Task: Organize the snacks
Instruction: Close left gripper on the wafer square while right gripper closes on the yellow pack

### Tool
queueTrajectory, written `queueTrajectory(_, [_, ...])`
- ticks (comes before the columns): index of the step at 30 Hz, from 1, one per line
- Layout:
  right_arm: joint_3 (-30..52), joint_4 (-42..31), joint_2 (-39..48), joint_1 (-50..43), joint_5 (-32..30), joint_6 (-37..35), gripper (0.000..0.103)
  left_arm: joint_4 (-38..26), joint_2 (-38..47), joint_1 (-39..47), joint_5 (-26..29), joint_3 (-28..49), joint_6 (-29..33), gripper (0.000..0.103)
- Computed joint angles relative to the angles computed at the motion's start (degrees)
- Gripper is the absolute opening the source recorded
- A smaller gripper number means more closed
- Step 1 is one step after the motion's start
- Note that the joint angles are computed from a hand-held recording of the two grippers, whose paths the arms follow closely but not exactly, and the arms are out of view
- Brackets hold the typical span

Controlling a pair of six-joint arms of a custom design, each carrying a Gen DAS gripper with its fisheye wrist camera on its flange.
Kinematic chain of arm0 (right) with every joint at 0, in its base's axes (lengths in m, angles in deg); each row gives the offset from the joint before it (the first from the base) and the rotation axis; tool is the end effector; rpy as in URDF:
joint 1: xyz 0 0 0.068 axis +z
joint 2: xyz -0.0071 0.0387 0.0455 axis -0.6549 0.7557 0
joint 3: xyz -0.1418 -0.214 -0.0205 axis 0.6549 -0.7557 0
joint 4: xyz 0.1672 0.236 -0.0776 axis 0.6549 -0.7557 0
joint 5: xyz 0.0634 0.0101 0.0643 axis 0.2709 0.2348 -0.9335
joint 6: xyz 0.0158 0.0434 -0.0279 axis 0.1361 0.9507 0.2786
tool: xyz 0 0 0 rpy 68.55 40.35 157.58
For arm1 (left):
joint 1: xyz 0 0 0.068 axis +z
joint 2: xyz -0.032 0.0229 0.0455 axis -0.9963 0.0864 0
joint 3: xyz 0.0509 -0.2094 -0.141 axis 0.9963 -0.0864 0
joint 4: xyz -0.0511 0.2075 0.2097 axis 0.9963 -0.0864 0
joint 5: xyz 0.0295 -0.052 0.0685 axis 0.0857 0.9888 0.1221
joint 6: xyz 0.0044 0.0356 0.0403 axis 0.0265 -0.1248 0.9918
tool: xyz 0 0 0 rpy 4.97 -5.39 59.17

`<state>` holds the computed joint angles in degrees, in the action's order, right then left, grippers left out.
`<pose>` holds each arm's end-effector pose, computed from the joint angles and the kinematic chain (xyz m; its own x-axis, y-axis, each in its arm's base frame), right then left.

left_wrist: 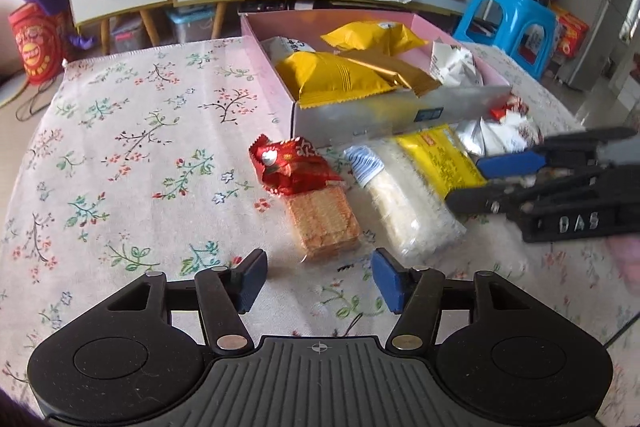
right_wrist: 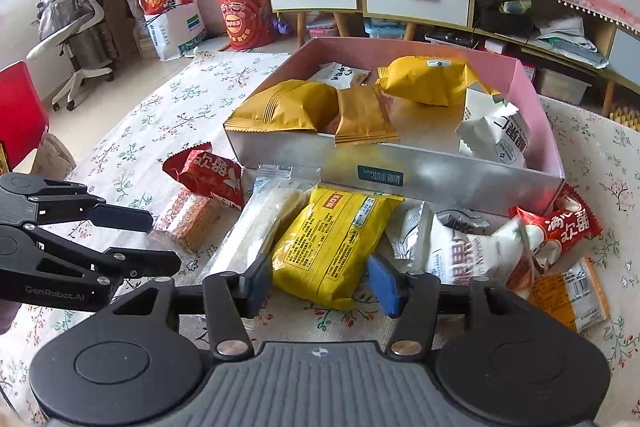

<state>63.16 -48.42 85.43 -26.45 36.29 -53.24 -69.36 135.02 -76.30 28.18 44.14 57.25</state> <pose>0.2719 0.0719 0.0966 -0.7698 -0.0557 -0.6358 -0.1742 0.9767 0.1253 0.3177 0.0307 0.0585 -0.7037 0.3479 -0.6195 0.5405 0.8281 -0.1490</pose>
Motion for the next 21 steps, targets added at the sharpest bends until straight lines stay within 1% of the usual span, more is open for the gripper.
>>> queueTrajectory(3, [0.0,0.3,0.2,0.5,0.3,0.4,0.048,1.0,0.4,-0.8,0.1,0.3,-3.5,0.058])
queueTrajectory(7, [0.2,1.1,1.5,1.4,1.5,0.5,0.052,8.4,0.1,-3.2,-4.2,-2.4,-9.3,0.057])
queueTrajectory(11, [-0.1,3.6,3.5,3.8,5.3,-1.2,0.061,12.1,0.3,-4.8,-7.3,-3.6,-12.5,0.054])
queueTrajectory(12, [-0.4,4.5,3.8,4.7,6.4,-1.8,0.062,12.7,0.2,-5.0,-7.9,-3.9,-12.8,0.053])
queueTrajectory(14, [-0.7,5.4,4.3,6.0,8.3,-2.5,0.063,13.5,-0.1,-5.2,-8.4,-4.4,-12.9,0.046])
queueTrajectory(15, [-0.8,5.4,4.3,6.2,8.8,-2.6,0.06,13.9,-0.3,-5.1,-8.6,-4.8,-12.9,0.044])
queueTrajectory(17, [-1.0,5.7,4.0,5.9,8.6,-2.6,0.055,14.3,-0.4,-5.0,-8.8,-5.0,-13.1,0.037])
queueTrajectory(21, [-1.5,5.9,2.8,5.0,8.0,-2.2,0.04,14.7,-0.9,-4.5,-9.6,-5.3,-14.7,0.034])
